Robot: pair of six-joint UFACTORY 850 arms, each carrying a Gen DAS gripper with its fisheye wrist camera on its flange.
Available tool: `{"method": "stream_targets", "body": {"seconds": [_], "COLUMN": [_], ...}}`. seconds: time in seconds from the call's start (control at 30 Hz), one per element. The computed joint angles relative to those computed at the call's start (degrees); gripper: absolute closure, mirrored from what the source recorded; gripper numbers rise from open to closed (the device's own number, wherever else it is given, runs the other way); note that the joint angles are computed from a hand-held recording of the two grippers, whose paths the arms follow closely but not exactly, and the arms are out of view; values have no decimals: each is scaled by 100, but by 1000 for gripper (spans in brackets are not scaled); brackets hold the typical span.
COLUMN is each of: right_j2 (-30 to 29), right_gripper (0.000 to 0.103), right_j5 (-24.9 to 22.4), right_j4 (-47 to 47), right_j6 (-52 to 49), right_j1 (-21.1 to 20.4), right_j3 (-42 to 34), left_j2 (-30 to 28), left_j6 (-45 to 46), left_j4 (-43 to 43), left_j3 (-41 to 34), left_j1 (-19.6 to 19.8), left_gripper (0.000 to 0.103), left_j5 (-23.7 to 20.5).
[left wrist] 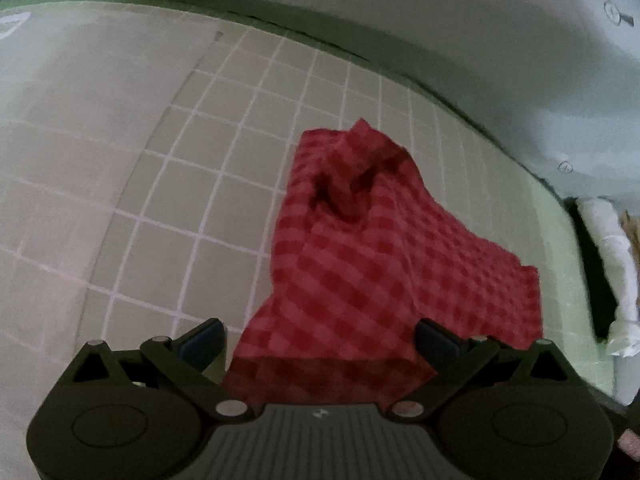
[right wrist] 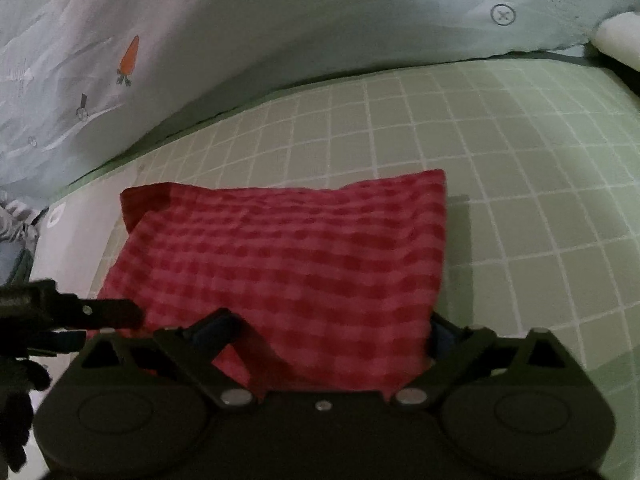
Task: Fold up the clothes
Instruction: 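Grasp the folded shorts bundle with both grippers and lift it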
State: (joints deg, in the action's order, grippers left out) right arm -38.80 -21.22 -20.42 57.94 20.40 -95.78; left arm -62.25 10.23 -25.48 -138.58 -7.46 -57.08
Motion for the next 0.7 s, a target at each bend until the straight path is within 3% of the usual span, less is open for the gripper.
{"method": "stream_targets", "body": {"seconds": [0.37,0.47,0.5,0.53,0.57,0.6,0.63,0.67,0.7], "right_j2": [-304,-374,-390,-385,-387,-390,-395,-387,-376], "right_gripper": [5,14,22,36,43,58,74,84,91], "right_j5": [-460,-683,-734,-727,-715,-709,-709,-669,-628], "right_j4": [142,95,139,257,490,740,992,1279,1578], "right_j6": [-579,-758,-889,-1084,-1351,-1630,-1909,-2143,-2379], "right_j1": [96,139,147,144,137,130,122,116,109], "right_j3": [-511,-662,-708,-721,-747,-777,-809,-805,-795], "left_j2": [-31,214,289,372,477,594,659,672,668], "left_j6": [354,345,353,343,337,399,536,691,764], "left_j4": [711,839,859,898,936,902,672,302,-51], "left_j3": [-92,361,495,635,801,982,1084,1107,1117], "left_j1": [-206,-261,-270,-282,-293,-295,-266,-210,-153], "left_gripper": [0,1,2,7,20,30,54,79,91], "left_j5": [-58,291,389,499,636,767,759,621,445]}}
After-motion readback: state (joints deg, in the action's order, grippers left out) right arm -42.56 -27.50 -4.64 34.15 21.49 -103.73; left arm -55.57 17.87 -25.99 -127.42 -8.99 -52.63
